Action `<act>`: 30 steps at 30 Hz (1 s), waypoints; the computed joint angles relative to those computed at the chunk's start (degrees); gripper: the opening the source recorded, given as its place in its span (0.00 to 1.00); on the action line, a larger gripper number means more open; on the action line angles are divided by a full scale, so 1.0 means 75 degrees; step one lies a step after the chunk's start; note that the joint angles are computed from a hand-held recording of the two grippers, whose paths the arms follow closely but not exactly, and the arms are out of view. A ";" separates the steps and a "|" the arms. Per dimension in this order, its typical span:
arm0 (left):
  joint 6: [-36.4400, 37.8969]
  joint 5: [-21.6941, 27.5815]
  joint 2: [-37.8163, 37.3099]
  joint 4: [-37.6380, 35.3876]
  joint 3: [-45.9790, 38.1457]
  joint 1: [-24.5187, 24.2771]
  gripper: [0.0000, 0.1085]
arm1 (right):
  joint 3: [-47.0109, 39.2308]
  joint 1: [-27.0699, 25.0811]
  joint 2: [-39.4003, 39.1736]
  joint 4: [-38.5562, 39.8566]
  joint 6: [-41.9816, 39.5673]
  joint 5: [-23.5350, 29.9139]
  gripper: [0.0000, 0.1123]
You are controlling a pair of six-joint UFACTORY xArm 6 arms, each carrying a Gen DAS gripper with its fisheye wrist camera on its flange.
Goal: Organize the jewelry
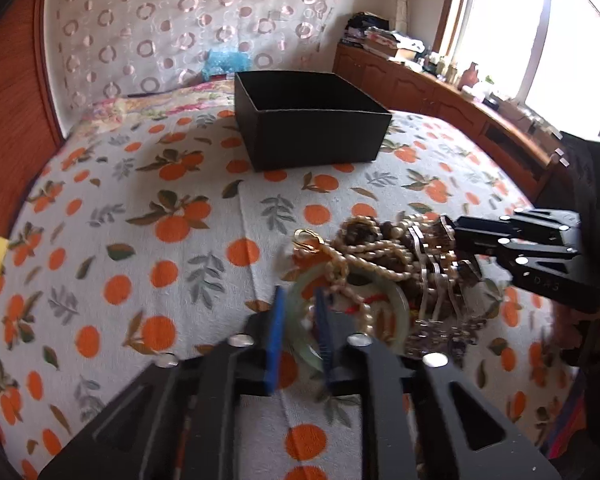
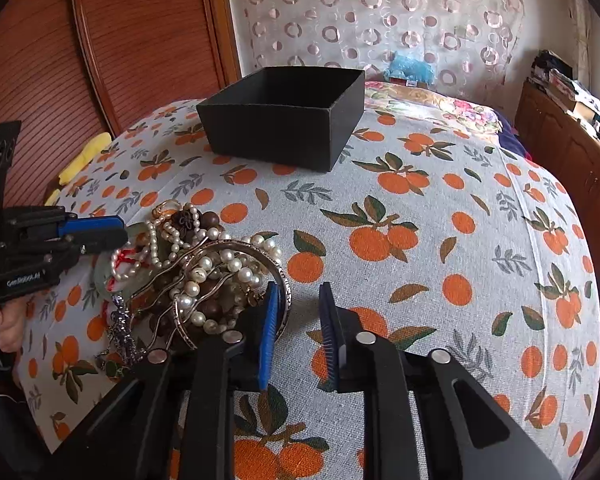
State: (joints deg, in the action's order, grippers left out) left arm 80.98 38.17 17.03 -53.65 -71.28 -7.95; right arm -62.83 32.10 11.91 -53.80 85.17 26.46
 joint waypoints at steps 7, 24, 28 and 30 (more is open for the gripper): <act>0.0604 -0.0267 -0.0240 -0.0712 0.0142 0.0130 0.04 | 0.0077 -0.0011 -0.0041 -0.0016 -0.0068 -0.0069 0.10; 0.0866 -0.0462 -0.0417 -0.1143 -0.0053 0.0422 0.00 | 0.0122 0.0017 -0.0154 0.0034 -0.0167 0.0031 0.05; 0.0701 -0.0021 -0.0397 -0.0837 0.0038 0.0450 0.00 | 0.0107 0.0020 -0.0148 0.0049 -0.0191 0.0040 0.05; 0.0530 0.0370 -0.0345 -0.0627 -0.0001 0.0459 0.04 | 0.0103 0.0022 -0.0143 0.0044 -0.0183 0.0044 0.05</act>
State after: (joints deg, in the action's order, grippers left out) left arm 84.95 40.94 14.45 -58.35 -71.28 -4.51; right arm -62.07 32.26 10.84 -53.47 83.80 26.79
